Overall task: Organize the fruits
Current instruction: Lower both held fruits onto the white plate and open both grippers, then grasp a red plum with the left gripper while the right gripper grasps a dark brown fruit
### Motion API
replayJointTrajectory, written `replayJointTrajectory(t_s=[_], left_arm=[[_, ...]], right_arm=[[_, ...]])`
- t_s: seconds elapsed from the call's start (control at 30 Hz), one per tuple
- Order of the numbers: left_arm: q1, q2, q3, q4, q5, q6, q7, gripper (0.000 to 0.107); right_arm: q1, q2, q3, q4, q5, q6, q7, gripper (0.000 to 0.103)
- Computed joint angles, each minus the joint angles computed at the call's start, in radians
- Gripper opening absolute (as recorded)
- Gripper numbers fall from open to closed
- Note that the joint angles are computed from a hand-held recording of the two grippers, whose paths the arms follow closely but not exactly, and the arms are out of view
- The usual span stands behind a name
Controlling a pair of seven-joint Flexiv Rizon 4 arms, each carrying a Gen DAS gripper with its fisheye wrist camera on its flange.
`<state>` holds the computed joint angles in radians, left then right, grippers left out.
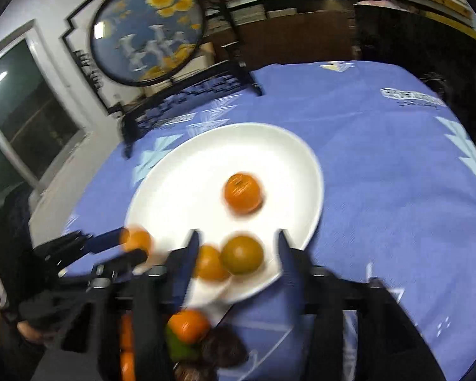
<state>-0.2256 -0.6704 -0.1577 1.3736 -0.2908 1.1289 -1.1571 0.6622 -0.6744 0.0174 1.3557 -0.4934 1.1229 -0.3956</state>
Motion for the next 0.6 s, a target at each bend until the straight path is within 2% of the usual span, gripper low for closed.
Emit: replayJointTrajectory(t_s=[0.03, 0.13, 0.2, 0.3, 0.4, 0.57, 0.6], left_arm=[[-0.001, 0.003, 0.002, 0.008, 0.001, 0.014, -0.004, 0.058], [0.042, 0.056, -0.055, 0.108, -0.044, 0.098, 0.051, 0.067], [0.078, 0.111, -0.097, 0.202, -0.081, 0.143, 0.106, 0.068], [0.155, 0.22, -0.194, 0.395, -0.17, 0.233, 0.253, 0.068], [0.205, 0.308, -0.256, 0.559, -0.265, 0.329, 0.368, 0.068], [0.214, 0.354, -0.25, 0.677, -0.351, 0.395, 0.423, 0.067], [0.199, 0.35, -0.224, 0.677, -0.344, 0.39, 0.408, 0.059]], right_arm=[[0.001, -0.001, -0.006, 0.001, 0.001, 0.011, 0.013, 0.06], [0.027, 0.038, -0.03, 0.064, -0.036, 0.029, 0.042, 0.06], [0.047, 0.075, -0.04, 0.118, -0.074, 0.024, 0.065, 0.06], [0.073, 0.137, -0.044, 0.207, -0.143, 0.0, 0.125, 0.061], [0.081, 0.195, -0.035, 0.304, -0.208, 0.009, 0.212, 0.061], [0.083, 0.267, -0.007, 0.424, -0.337, 0.003, 0.354, 0.061], [0.077, 0.274, 0.008, 0.436, -0.348, -0.001, 0.366, 0.061]])
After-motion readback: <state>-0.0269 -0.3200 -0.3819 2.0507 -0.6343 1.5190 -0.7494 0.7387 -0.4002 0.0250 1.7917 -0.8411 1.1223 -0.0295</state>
